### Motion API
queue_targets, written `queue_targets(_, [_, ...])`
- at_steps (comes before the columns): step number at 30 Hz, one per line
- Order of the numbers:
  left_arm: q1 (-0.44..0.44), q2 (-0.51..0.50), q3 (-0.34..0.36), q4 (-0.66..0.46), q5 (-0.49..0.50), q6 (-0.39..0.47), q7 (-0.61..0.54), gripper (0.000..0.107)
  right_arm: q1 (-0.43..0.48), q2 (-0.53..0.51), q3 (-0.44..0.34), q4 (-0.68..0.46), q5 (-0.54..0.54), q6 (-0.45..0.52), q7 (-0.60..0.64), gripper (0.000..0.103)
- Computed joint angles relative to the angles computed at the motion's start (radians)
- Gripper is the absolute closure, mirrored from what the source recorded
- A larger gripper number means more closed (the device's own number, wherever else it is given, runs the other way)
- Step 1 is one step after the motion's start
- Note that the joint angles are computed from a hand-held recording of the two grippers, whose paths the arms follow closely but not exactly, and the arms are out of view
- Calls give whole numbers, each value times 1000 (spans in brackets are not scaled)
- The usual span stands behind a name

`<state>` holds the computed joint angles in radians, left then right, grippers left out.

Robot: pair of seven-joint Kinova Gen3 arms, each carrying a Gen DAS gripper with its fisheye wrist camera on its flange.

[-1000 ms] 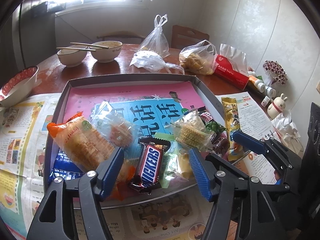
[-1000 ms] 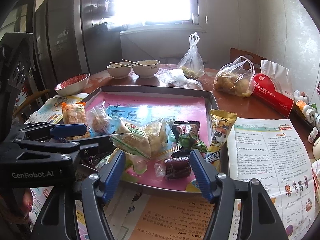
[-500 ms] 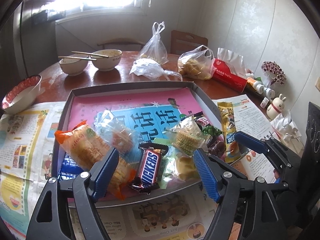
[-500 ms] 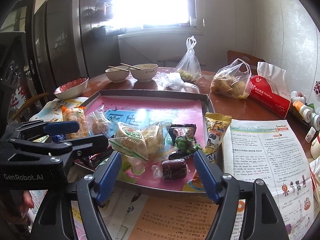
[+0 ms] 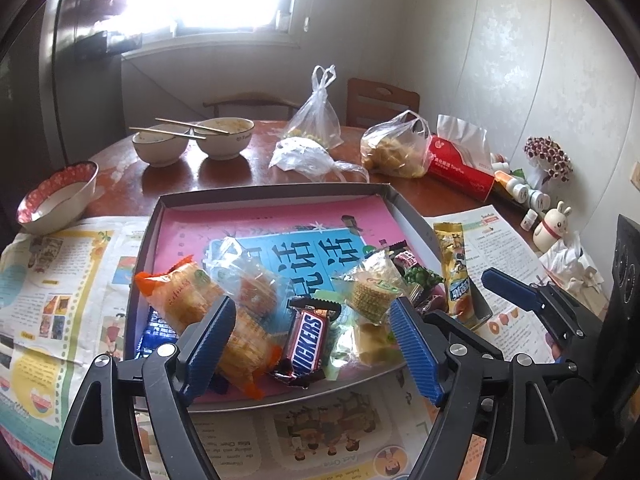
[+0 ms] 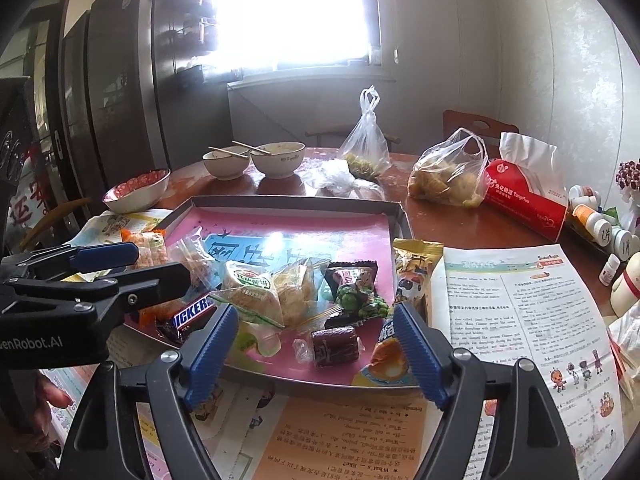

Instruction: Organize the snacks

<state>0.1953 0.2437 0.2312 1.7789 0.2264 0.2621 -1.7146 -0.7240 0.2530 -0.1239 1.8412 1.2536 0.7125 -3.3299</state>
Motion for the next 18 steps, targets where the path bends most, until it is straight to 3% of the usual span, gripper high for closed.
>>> queue_targets(18, [6,-48,-21,45,-3,-16,26,27,-18,-25,-25,13,37,62,-54,18])
